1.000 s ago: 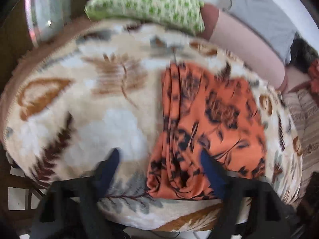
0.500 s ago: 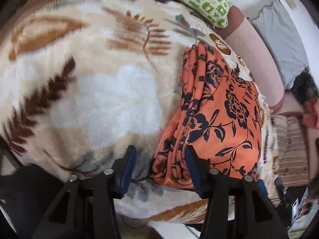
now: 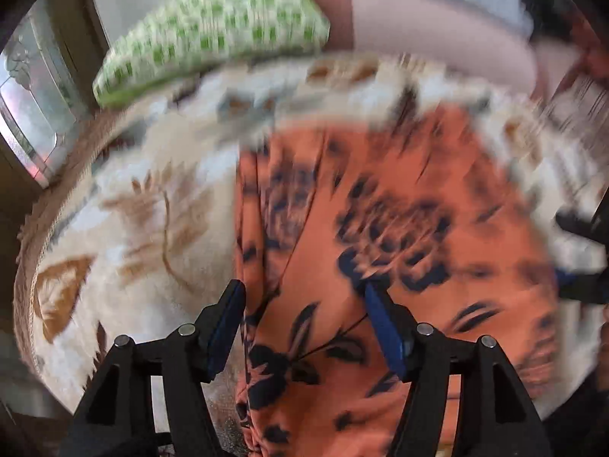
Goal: Fold small clothes
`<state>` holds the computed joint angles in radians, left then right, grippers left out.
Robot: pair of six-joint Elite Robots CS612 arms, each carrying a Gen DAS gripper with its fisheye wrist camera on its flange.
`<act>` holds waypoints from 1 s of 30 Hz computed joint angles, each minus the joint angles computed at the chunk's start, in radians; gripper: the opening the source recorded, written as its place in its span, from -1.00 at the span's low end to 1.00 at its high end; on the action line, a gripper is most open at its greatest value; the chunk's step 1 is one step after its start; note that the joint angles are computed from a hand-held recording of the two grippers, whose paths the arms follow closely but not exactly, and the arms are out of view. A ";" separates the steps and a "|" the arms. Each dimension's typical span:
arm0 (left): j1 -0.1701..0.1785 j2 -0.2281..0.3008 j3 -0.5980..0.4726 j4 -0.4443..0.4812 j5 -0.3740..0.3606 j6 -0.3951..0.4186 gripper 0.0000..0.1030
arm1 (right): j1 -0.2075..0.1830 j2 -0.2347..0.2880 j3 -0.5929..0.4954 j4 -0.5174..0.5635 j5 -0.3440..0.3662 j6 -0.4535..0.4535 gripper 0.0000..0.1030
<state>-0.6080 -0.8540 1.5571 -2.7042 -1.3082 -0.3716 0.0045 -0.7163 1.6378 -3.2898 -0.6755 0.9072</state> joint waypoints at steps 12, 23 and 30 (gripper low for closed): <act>0.022 0.009 0.025 -0.063 -0.016 -0.063 0.68 | 0.062 -0.053 -0.020 0.263 -0.186 -0.302 -0.20; 0.030 0.012 0.032 -0.092 -0.039 -0.086 0.76 | 0.030 0.074 -0.176 0.222 -0.055 -0.116 0.45; 0.029 0.016 0.034 -0.105 -0.029 -0.090 0.84 | 0.102 0.004 -0.190 0.428 -0.383 -0.464 -0.39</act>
